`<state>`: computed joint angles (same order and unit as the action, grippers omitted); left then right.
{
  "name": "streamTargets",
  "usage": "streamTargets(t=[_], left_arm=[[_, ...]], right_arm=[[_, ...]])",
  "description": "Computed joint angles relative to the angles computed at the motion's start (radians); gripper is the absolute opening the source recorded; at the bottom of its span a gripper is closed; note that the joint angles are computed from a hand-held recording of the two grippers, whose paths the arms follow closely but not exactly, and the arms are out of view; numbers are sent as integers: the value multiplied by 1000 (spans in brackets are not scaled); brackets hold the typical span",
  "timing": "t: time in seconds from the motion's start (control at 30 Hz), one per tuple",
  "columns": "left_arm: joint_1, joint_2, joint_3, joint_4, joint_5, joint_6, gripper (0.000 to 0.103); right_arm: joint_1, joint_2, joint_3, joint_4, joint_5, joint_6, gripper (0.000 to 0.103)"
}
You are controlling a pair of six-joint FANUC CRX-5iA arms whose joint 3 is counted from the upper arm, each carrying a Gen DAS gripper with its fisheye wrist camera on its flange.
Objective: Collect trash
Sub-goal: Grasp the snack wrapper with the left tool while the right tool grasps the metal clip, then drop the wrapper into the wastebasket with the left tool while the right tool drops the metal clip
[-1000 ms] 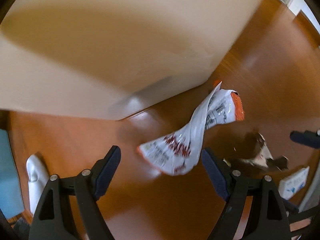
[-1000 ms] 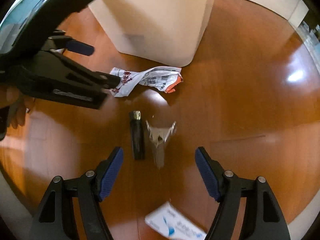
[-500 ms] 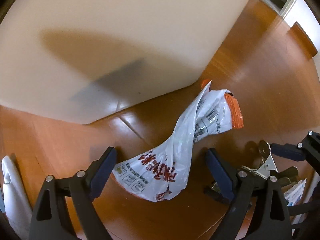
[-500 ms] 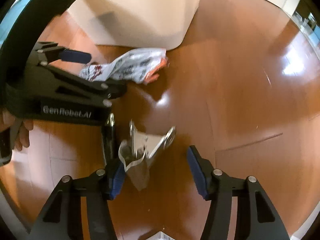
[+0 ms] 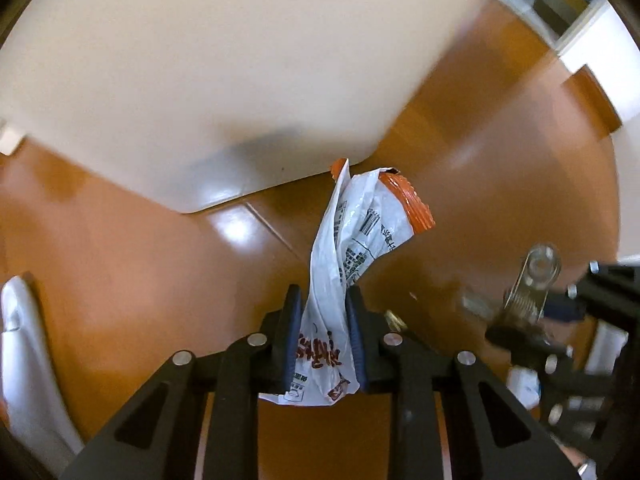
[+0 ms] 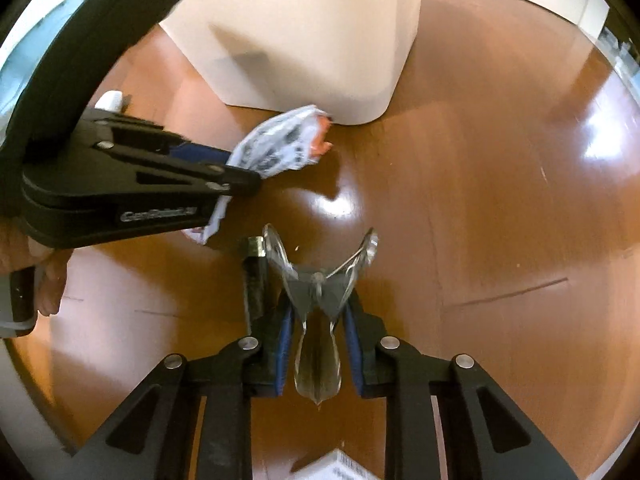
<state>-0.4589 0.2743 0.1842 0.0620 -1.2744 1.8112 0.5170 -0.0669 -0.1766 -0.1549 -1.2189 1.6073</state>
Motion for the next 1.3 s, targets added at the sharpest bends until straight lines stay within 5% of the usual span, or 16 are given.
streamTargets(t=[0.37, 0.5, 0.63, 0.73, 0.93, 1.0, 1.13, 1.3], left_arm=[[-30, -143, 201, 33, -98, 144, 21], [29, -92, 400, 52, -108, 150, 21], [125, 45, 636, 65, -211, 116, 21], [180, 99, 705, 92, -262, 79, 21], [218, 78, 594, 114, -215, 53, 52], [230, 61, 546, 134, -205, 46, 82], [229, -27, 430, 58, -141, 131, 82], [190, -67, 393, -19, -170, 79, 82]], right_arm=[[29, -94, 264, 99, -267, -48, 23], [55, -84, 424, 143, -308, -116, 23], [76, 8, 608, 174, -306, -157, 23], [68, 109, 730, 172, -287, -202, 23], [32, 280, 863, 153, -273, -203, 23], [16, 309, 879, 128, -299, -205, 23], [13, 416, 959, 87, -398, -281, 28], [39, 393, 903, 115, -361, -294, 37]])
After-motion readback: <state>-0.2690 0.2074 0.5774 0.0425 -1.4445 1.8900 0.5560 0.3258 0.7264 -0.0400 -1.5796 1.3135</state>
